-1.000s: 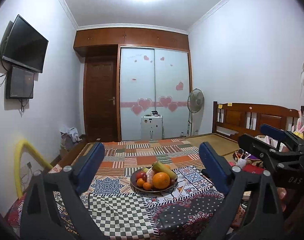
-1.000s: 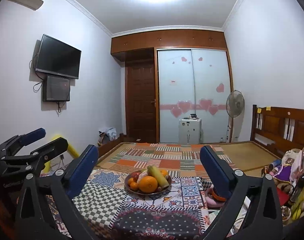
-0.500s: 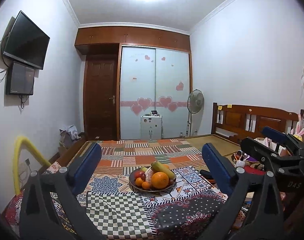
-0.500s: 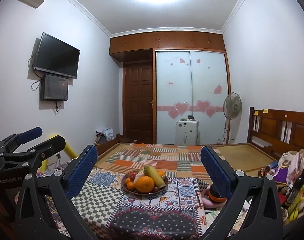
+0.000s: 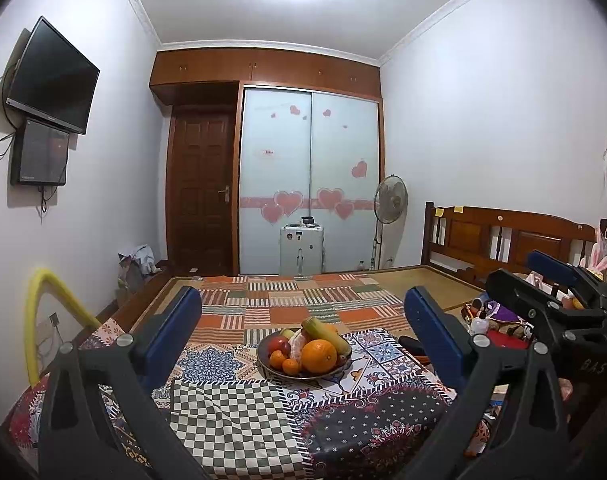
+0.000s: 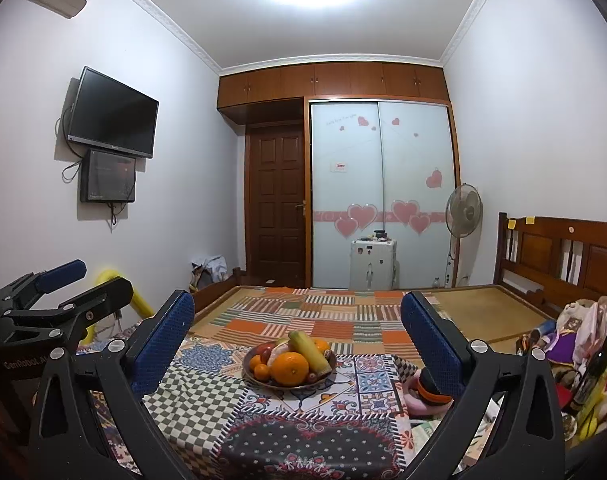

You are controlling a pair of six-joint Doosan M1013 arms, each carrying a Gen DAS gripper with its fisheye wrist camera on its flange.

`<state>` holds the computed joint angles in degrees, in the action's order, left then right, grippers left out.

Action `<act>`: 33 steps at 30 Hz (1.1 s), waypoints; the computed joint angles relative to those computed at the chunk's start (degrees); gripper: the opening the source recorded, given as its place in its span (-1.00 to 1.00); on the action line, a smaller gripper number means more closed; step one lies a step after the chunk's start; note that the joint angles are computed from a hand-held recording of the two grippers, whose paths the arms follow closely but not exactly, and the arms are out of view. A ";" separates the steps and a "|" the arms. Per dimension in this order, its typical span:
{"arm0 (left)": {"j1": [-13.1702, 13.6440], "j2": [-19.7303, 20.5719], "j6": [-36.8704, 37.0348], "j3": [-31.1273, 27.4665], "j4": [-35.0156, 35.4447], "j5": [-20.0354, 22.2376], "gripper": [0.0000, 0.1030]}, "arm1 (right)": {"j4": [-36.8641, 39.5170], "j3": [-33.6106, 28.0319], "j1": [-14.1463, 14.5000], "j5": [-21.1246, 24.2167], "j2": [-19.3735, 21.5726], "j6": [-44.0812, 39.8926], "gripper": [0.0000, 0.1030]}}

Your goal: Organize fruits

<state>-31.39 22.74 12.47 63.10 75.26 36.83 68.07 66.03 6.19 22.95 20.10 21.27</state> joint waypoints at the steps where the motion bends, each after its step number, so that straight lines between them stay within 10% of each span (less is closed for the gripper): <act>1: -0.03 0.02 -0.02 -0.04 0.04 0.07 1.00 | 0.04 0.03 0.00 -0.02 -0.05 -0.01 1.00; 33: -0.08 0.06 1.55 -0.11 -1.00 -0.68 1.00 | -2.20 -1.32 0.06 0.39 0.71 3.88 1.00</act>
